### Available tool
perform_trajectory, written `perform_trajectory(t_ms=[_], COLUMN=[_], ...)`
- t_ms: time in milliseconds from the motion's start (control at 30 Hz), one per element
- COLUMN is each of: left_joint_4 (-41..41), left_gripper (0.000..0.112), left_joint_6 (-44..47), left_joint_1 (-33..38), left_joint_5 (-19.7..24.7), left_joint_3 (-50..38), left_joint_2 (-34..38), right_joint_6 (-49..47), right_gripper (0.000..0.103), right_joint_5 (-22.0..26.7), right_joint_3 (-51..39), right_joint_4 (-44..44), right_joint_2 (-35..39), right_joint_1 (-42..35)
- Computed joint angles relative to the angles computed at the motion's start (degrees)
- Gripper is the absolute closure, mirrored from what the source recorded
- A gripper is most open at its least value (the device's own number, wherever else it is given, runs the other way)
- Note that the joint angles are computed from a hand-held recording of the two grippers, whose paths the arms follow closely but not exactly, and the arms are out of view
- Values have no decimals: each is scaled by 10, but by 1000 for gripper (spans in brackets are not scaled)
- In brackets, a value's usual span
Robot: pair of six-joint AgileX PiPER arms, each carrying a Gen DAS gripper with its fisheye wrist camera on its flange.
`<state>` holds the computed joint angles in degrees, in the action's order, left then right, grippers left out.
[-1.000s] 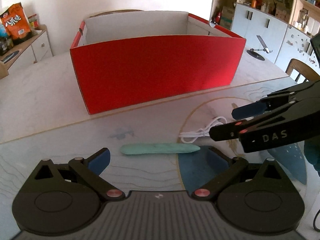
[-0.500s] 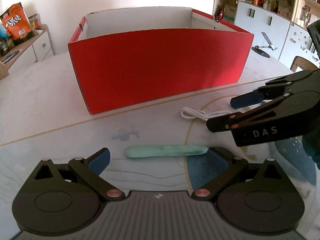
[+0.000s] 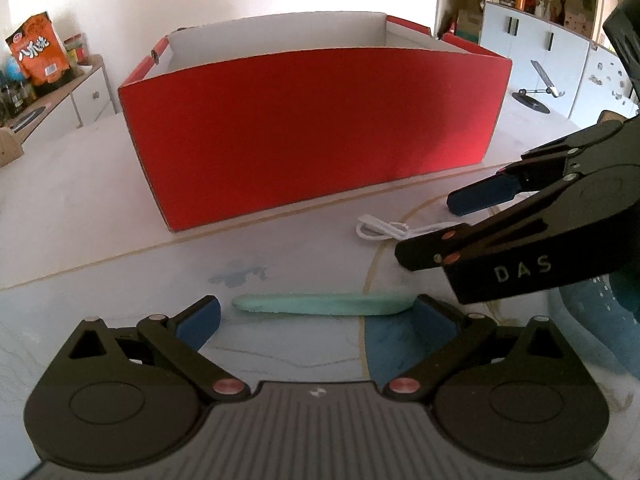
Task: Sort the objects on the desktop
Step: 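Grasp the mint-green stick with left gripper while right grasps the white USB cable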
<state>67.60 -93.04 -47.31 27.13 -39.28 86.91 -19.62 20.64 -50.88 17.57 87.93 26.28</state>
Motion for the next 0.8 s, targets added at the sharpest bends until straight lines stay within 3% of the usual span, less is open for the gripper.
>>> perform_trajectory(t_ms=[100, 400, 467, 533, 700, 800], left_joint_4=[18, 44, 45, 48, 52, 45], left_gripper=[9, 9, 10, 13, 14, 14], left_joint_6=[-11, -19, -20, -21, -30, -29], left_joint_1=[-5, 18, 18, 17, 9, 5], left_joint_5=[7, -29, -29, -30, -24, -19], left_joint_3=[-7, 5, 5, 6, 9, 8], left_joint_2=[9, 4, 3, 1, -1, -3], right_joint_6=[-3, 37, 33, 32, 60, 98], right_gripper=[42, 44, 51, 68, 90, 91], right_joint_5=[-2, -13, -15, -14, -14, -17], right_joint_3=[0, -1, 1, 2, 1, 6], right_joint_4=[-4, -45, -42, -43, -73, -98], right_joint_2=[2, 5, 4, 0, -2, -7], right_joint_1=[6, 19, 20, 22, 30, 27])
